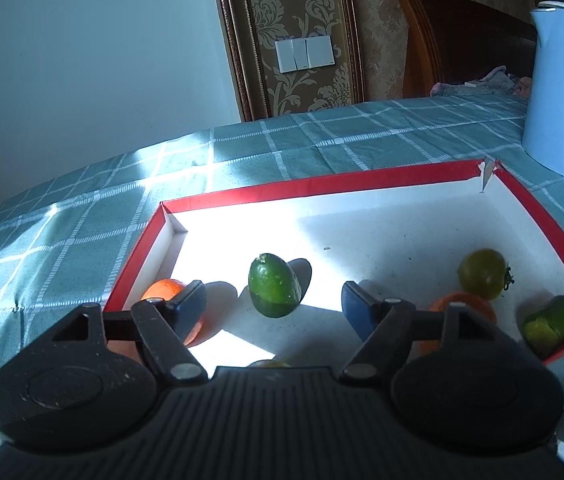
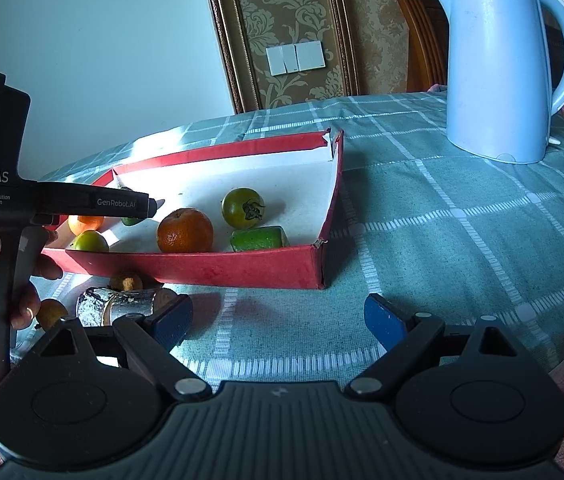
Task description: Organize fruits
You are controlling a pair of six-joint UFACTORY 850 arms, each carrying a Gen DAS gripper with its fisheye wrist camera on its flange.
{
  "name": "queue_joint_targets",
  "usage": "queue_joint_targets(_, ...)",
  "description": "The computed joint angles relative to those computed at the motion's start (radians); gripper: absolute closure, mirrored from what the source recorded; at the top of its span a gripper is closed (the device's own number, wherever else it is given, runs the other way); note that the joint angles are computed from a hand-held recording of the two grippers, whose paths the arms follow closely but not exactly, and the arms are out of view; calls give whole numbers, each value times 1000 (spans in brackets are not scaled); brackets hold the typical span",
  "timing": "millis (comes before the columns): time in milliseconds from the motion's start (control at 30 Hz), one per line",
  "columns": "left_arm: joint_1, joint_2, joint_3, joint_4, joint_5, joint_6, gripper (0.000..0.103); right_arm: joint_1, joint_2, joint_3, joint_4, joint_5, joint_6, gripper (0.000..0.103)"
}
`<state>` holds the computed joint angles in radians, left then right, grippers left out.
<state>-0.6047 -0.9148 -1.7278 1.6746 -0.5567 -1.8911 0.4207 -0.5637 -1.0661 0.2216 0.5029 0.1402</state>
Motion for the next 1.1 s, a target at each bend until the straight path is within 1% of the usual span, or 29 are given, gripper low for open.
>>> queue_joint_targets(67,-8,19,32,27,-34,-41,27,0,-1,-1,1,0,0,10)
queue_joint_targets(267,-23,86,137,106,-128,-185,21,1,-1,-1,3,-1,-4,10)
queue_joint_targets(333,-29,118,186,138,-147,-245,20,1,-1,-1,4,-1,-6,10)
queue_joint_targets(433,-37,174,273,211,-155,-362,18,2,0,-1,7,-2,-9,10)
queue_joint_targets(467,-42,189,299,230,-165,-392,15,2,0,-1,8,-2,-10,10)
queue_joint_targets(500,-46,202,324,248,-176,-416,13,2,0,0,8,-2,-10,10)
queue_joint_targets(600,-62,229,382,260,-210,-453,12,2,-1,-1,7,-3,-9,10)
queue_joint_targets(767,-63,267,458,270,-182,-515,12,1,0,-1,3,-4,-10,10)
queue_joint_targets(1033,-54,268,486,251,-147,-536,12,1,1,0,5,-5,-13,10)
queue_joint_targets(1100,-56,267,490,263,-156,-550,11,1,1,0,5,-5,-13,10)
